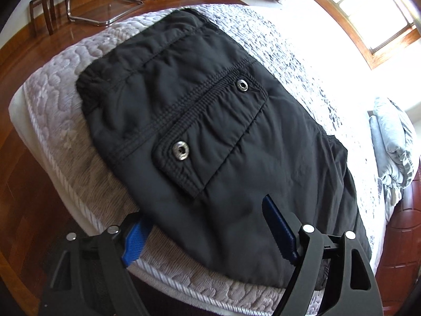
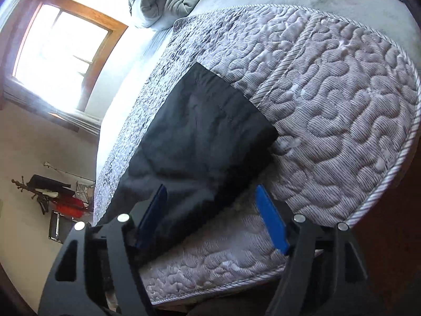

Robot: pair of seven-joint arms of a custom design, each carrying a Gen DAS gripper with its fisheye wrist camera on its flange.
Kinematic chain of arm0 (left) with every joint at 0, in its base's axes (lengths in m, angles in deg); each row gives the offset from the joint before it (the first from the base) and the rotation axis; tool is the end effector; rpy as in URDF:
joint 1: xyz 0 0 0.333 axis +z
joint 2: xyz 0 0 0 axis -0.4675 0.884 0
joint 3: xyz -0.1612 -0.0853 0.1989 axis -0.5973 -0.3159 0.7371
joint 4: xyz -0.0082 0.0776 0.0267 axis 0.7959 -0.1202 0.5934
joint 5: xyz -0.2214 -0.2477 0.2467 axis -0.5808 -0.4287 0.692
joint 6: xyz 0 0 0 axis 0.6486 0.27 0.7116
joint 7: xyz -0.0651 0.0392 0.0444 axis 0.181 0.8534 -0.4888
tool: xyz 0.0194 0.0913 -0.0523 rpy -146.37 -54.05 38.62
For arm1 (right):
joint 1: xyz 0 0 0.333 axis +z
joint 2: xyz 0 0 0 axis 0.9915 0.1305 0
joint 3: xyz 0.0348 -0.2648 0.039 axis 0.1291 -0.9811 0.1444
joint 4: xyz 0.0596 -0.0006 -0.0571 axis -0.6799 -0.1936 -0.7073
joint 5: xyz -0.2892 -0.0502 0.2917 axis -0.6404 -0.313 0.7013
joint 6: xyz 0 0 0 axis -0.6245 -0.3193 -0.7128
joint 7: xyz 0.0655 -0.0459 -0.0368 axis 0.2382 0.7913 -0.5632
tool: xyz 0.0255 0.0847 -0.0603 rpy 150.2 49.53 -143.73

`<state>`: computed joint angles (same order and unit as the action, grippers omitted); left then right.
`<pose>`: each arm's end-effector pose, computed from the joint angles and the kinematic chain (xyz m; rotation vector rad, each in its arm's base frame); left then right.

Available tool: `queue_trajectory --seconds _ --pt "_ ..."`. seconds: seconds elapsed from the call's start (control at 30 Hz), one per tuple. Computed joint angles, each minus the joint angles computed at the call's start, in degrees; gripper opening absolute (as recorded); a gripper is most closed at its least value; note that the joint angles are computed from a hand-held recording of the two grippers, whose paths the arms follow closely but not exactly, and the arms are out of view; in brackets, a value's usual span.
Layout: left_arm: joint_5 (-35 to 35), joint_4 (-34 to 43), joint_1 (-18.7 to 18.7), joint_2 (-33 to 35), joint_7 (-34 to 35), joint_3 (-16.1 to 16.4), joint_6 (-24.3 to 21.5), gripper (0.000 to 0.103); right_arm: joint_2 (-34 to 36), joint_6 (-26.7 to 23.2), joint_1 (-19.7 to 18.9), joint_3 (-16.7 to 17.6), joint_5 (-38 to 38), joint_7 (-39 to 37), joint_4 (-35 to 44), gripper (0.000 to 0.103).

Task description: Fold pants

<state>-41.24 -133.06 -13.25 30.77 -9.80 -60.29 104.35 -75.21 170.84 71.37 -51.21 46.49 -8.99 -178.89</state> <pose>0.5344 0.1510 0.4649 -2.7446 1.0214 -0.7341 0.6145 -0.1686 0.4340 -1.1129 2.0300 0.1187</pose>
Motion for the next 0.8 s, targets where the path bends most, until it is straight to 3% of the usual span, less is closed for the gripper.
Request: queue_trajectory --seconds 0.2,0.37,0.43,0.53,0.7,0.8 --pt "-1.11 -4.18 0.0 -4.03 -0.23 0.16 0.64 0.085 2.13 -2.4 -0.74 0.15 4.93 0.48 -0.19 0.067" --pt "-1.67 -5.22 0.41 -4.26 -1.31 0.33 0.07 0.085 7.47 -2.67 -0.75 2.45 9.15 1.52 5.0 0.054" --pt "-3.19 -4.49 0.17 -3.18 -0.56 0.86 -0.53 0.085 9.29 -1.55 -0.71 3.31 8.29 2.01 7.68 0.028" --pt "-3.67 -3.56 0.3 -1.66 -1.03 0.72 -0.37 0.088 10.84 -1.72 -1.8 4.85 9.96 0.14 11.16 0.009" --pt "-0.95 -1.14 0.3 0.76 -3.6 -0.47 0.76 0.089 10.09 -0.86 -2.41 6.02 10.73 -6.23 16.03 0.005" --pt "-3.53 0.71 -1.14 2.54 -0.98 -0.39 2.36 0.089 10.46 0.86 -2.73 5.41 10.24 -6.27 18.09 0.005"
